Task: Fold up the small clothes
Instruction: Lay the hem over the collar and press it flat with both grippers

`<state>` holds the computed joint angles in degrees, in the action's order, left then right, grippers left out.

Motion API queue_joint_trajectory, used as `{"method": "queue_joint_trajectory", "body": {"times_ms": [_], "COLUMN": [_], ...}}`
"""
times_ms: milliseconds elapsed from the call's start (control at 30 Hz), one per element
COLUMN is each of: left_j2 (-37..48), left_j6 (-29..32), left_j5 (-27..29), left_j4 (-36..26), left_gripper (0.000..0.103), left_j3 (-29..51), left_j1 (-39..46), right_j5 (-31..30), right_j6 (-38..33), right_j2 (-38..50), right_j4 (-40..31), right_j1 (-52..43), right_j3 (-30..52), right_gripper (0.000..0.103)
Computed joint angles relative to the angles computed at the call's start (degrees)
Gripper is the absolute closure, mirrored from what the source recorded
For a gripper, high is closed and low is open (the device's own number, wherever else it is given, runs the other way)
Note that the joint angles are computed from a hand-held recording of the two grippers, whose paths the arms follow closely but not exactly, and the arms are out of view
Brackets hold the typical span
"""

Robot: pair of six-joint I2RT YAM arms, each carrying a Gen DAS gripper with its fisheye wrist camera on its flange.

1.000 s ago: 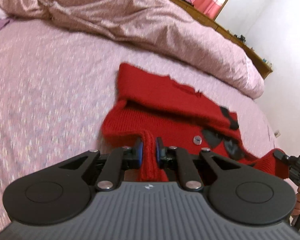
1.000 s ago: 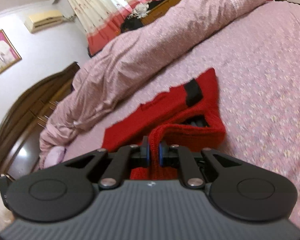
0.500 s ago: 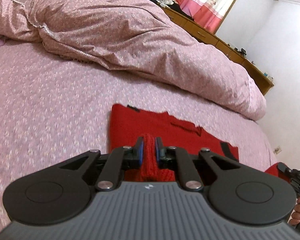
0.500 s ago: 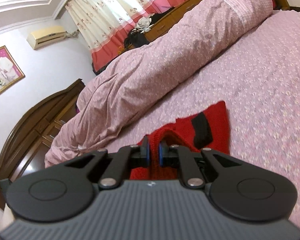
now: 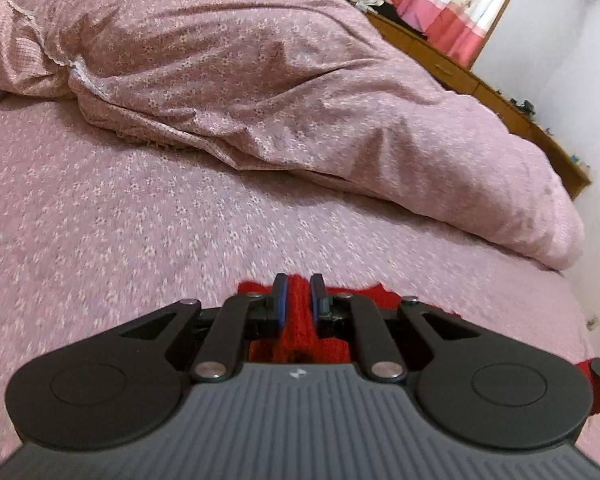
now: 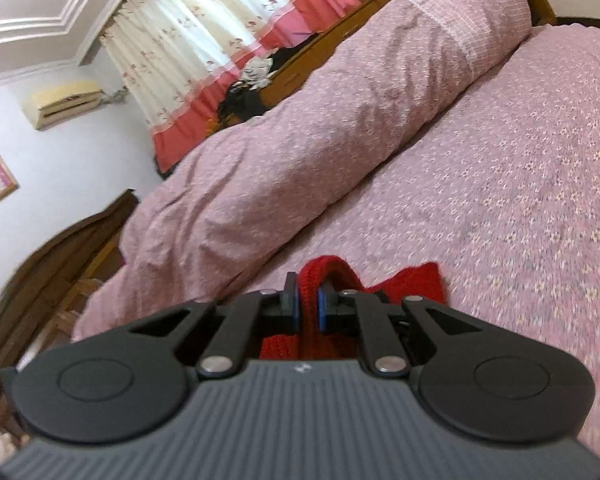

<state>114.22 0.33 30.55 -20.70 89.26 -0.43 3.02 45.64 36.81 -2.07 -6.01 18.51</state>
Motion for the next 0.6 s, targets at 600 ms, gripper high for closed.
{"method": "queue_joint_trajectory", "body": {"times_ms": [600], "left_j2": [13.4], "left_j6": [9.3], "left_j5": [-11.0], "left_j4": [0.7], "left_gripper": [0.087], "left_j3": [12.9], "left_j1": [-6.3], "right_j5": [-0.6], "right_j6": [-1.5], "right_j2": [36.4], "right_j4": [20.6], "right_j1": [-3.8], "right_j3": [3.5], "right_gripper": [0.084]}}
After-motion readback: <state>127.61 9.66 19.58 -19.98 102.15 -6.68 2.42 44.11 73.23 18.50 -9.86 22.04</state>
